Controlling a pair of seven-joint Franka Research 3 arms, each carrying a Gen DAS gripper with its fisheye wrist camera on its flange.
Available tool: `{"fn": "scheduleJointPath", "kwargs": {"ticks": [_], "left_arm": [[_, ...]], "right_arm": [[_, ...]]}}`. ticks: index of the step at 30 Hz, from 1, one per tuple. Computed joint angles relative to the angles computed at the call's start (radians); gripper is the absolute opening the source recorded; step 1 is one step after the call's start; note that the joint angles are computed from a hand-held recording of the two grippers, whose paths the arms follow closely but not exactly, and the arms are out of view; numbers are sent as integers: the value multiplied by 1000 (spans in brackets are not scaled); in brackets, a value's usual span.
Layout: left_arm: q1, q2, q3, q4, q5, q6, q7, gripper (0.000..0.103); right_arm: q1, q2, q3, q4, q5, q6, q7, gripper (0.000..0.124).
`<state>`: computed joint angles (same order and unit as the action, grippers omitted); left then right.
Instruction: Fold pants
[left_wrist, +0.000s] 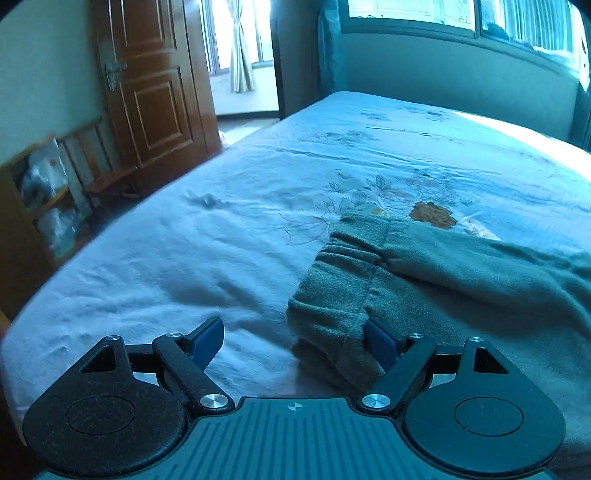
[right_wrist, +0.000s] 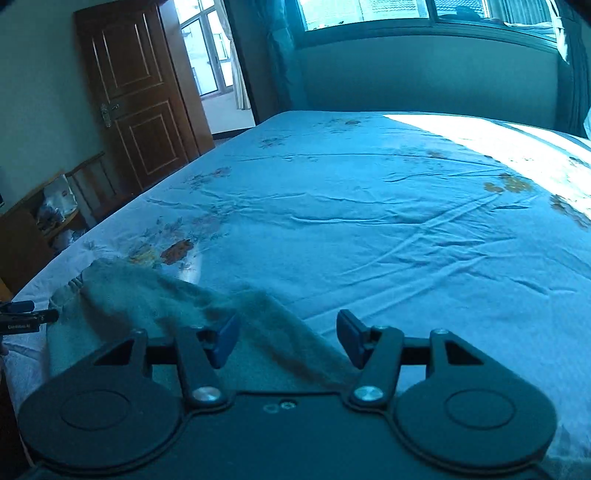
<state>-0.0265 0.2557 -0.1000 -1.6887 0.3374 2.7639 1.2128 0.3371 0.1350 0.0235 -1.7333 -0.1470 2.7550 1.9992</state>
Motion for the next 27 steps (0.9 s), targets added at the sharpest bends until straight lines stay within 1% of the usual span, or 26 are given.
{"fn": "scheduleJointPath", "kwargs": {"ticks": [1,4,5,6,7,8,9,10,11,12,13,14,15,16,17,18,19,20,21,22,23,24,26,27], "left_arm": [[31,15,-29,10,-81,1,43,82],[55,55,-59,31,-172,8,101,82],[61,60,-69,28,-203,15,112,80],[87,65,-103,22,-265,27,153,73],[110,68,-134,14,-339,42,213,53],[106,64,-130,2,-342,57,219,52],[92,56,-116,-14,-327,82,221,50],[84,48,-107,-31,-319,107,220,45],[72,36,-92,-51,-303,138,204,41],[50,22,-65,-70,-261,156,182,41],[17,12,-29,-81,-193,152,148,40],[-3,9,-7,-87,-148,141,112,41],[-9,11,-1,-89,-127,134,92,41],[-2,14,-8,-82,-129,130,85,43],[6,15,-16,-74,-142,120,77,47],[21,8,-30,-67,-169,116,74,48],[14,-10,-17,-78,-142,124,59,53],[-16,-25,19,-85,-66,129,10,58],[-49,-45,56,-98,32,147,-54,59],[-57,-60,61,-111,83,174,-76,59],[-53,-68,48,-117,100,191,-72,61],[-51,-70,32,-115,108,200,-59,64],[-86,-63,48,-107,208,215,-108,80],[-98,-47,44,-91,245,201,-98,83]], "right_arm": [[1,49,5,62,7,-28,-15,44],[4,167,6,218,53,-125,-72,42],[1,198,10,261,83,-162,-93,42],[0,233,14,309,111,-215,-114,42],[-1,257,18,340,133,-249,-140,42],[0,268,22,351,152,-262,-166,39],[3,271,21,349,159,-257,-189,22],[30,272,-9,354,115,-265,-166,8],[46,262,-26,341,87,-252,-144,5],[73,251,-55,328,28,-239,-106,0],[103,253,-84,334,-52,-259,-68,0],[130,284,-111,372,-114,-334,-52,0],[123,299,-106,381,-105,-354,-60,0],[105,283,-89,354,-100,-329,-42,0],[101,259,-89,323,-98,-303,-15,0],[96,218,-88,265,-97,-245,18,0],[97,174,-91,204,-116,-184,52,4],[97,122,-91,133,-137,-110,85,7],[94,81,-84,78,-150,-53,109,12],[89,53,-70,40,-155,-13,115,12],[84,32,-53,11,-150,11,115,13],[78,24,-32,-2,-120,16,109,16],[71,21,6,-17,-52,-10,81,15],[84,17,4,-26,-87,-40,102,17]]}}
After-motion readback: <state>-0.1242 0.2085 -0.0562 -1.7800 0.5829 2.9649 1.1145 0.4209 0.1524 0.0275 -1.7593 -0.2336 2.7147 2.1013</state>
